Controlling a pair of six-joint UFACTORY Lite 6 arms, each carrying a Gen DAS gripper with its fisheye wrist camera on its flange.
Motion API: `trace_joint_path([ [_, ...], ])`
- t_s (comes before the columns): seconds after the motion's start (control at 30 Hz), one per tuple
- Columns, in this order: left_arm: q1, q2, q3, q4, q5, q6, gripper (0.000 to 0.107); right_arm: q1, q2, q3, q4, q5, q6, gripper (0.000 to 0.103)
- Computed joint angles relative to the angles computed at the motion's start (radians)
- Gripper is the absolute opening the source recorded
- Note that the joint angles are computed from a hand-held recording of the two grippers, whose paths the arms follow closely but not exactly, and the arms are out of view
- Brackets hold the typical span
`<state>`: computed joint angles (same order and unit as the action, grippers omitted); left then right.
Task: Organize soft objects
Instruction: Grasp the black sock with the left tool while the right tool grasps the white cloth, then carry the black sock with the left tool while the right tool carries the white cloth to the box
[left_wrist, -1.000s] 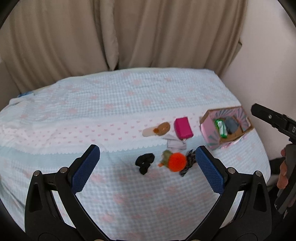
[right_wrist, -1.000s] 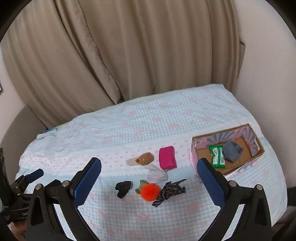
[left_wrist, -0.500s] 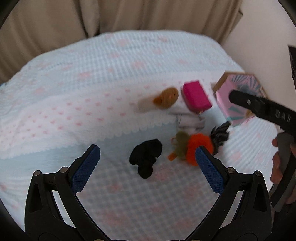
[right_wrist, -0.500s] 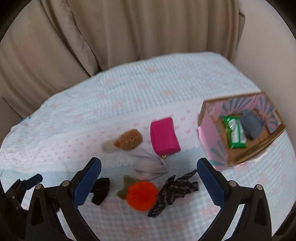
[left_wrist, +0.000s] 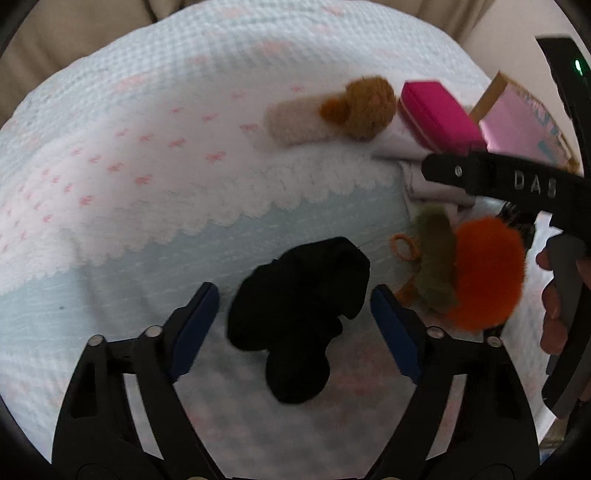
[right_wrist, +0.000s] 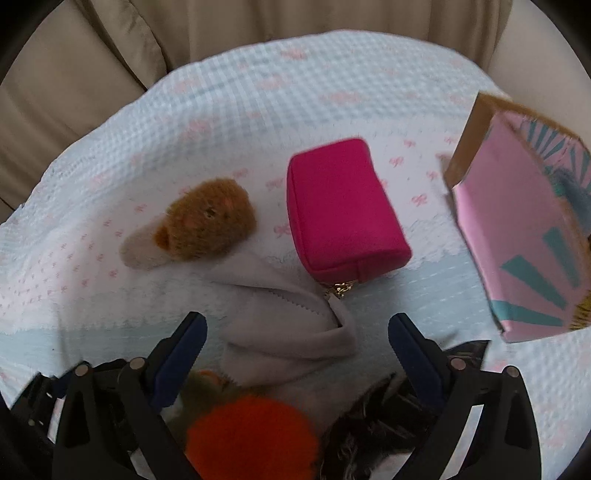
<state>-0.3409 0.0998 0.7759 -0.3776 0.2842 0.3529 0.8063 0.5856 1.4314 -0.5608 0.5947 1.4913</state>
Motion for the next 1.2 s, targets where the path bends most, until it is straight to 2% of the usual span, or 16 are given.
trace_joint_path([
  [0.1, -0.038, 0.016, -0.004, 0.146, -0.04, -0.161, 0.08, -0.018, 0.042, 0.018, 0.036, -0.017, -0.033, 0.097],
  [0.13, -0.048, 0.02, -0.001, 0.2, -0.044, -0.221, 0.079, -0.019, 0.049, 0.022, 0.046, -0.017, -0.043, 0.092],
  [0.2, -0.065, 0.023, 0.0, 0.309, -0.052, -0.338, 0.071, -0.023, 0.078, 0.043, 0.098, -0.029, -0.097, 0.08],
  [0.27, -0.07, 0.022, 0.001, 0.355, -0.055, -0.391, 0.058, -0.006, 0.11, 0.086, 0.093, 0.02, -0.109, 0.077],
  [0.3, -0.07, 0.022, 0.004, 0.351, -0.052, -0.392, 0.053, 0.001, 0.114, 0.092, 0.089, 0.027, -0.109, 0.071],
  [0.37, -0.058, 0.02, 0.015, 0.272, -0.039, -0.321, 0.033, 0.012, 0.118, 0.107, 0.081, 0.054, -0.106, 0.061],
  [0.43, -0.055, 0.018, 0.022, 0.235, -0.028, -0.295, 0.028, 0.017, 0.119, 0.108, 0.074, 0.05, -0.097, 0.043],
  [0.5, -0.05, 0.02, 0.031, 0.213, -0.017, -0.276, 0.026, 0.026, 0.124, 0.124, 0.075, 0.063, -0.103, 0.031],
  [0.6, -0.029, 0.013, 0.037, 0.155, -0.001, -0.217, 0.023, 0.037, 0.133, 0.156, 0.077, 0.083, -0.123, 0.018],
  [0.8, 0.023, -0.041, 0.056, 0.103, 0.049, -0.147, 0.022, 0.048, 0.082, 0.158, 0.041, 0.108, -0.108, 0.015],
  [0.97, 0.038, -0.098, 0.114, 0.131, 0.126, -0.181, 0.022, 0.05, 0.021, 0.167, 0.018, 0.139, -0.102, 0.015],
  [1.2, 0.081, -0.253, 0.207, 0.153, 0.315, -0.207, 0.022, 0.082, -0.085, 0.23, 0.014, 0.276, -0.12, 0.015],
])
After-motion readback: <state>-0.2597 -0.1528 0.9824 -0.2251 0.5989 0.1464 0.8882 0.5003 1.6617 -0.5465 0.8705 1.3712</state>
